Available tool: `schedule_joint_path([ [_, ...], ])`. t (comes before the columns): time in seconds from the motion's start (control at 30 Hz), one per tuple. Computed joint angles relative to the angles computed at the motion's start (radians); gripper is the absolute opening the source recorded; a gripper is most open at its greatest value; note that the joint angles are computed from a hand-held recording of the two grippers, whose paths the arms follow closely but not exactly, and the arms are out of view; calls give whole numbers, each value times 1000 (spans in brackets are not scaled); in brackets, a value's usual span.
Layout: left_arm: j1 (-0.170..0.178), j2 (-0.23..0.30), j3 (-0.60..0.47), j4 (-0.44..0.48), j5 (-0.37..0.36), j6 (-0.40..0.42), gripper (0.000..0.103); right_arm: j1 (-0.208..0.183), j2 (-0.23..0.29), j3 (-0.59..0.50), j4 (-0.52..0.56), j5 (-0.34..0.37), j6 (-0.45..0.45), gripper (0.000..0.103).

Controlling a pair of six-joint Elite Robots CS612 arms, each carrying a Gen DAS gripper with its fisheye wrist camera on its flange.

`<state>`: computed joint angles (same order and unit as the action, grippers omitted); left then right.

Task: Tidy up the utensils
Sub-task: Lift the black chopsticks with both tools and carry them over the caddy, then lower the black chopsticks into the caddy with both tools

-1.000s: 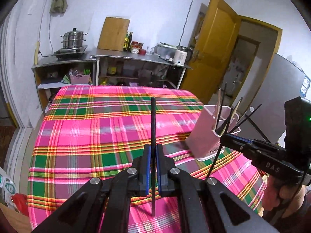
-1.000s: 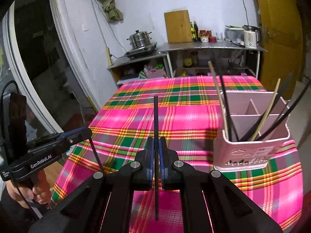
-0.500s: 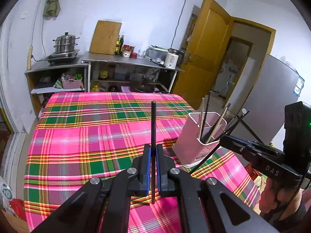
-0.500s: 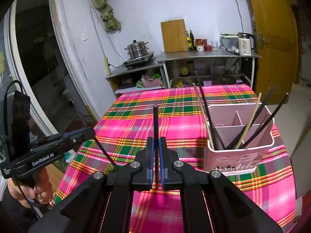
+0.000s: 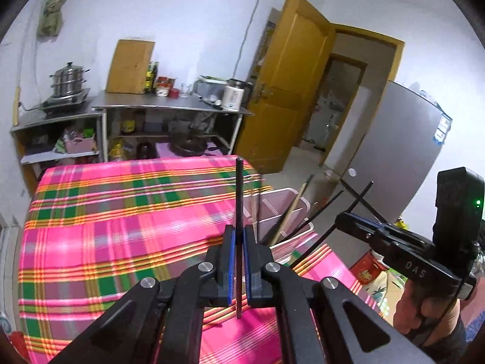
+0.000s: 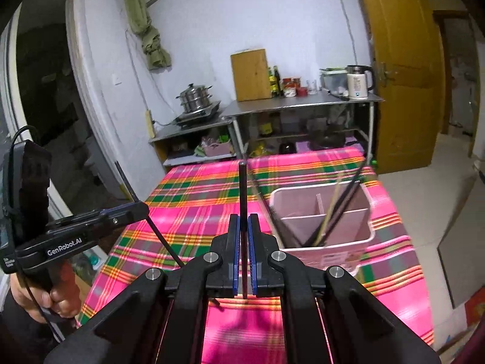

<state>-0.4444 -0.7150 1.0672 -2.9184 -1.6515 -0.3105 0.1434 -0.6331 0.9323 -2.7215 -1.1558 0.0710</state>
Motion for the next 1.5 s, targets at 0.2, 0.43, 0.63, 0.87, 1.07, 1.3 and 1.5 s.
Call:
schedule_joint_path([
  [0.2, -10, 37, -92, 33, -27, 9, 5, -13, -3, -11, -29, -28, 21, 5],
  [0.43, -10, 93, -228, 76, -29, 4, 5, -26, 15, -70, -58, -51, 38, 5],
  [0.63, -13, 146, -340, 111, -10, 23, 5, -33, 47, -138, -68, -61, 60, 5],
  [0.87, -18, 206, -431, 162, 6, 35, 5, -33, 89, -196, -45, -77, 62, 5],
  [1.07, -19, 232, -443, 179, 13, 39, 5, -29, 107, -198, -9, -89, 54, 5],
  [1.3, -23, 242, -428, 190, 9, 58, 5, -24, 125, -204, 27, -100, 38, 5],
  [1.5, -27, 245, -419, 222, 18, 62, 5, -20, 129, -195, 35, -123, 30, 5],
])
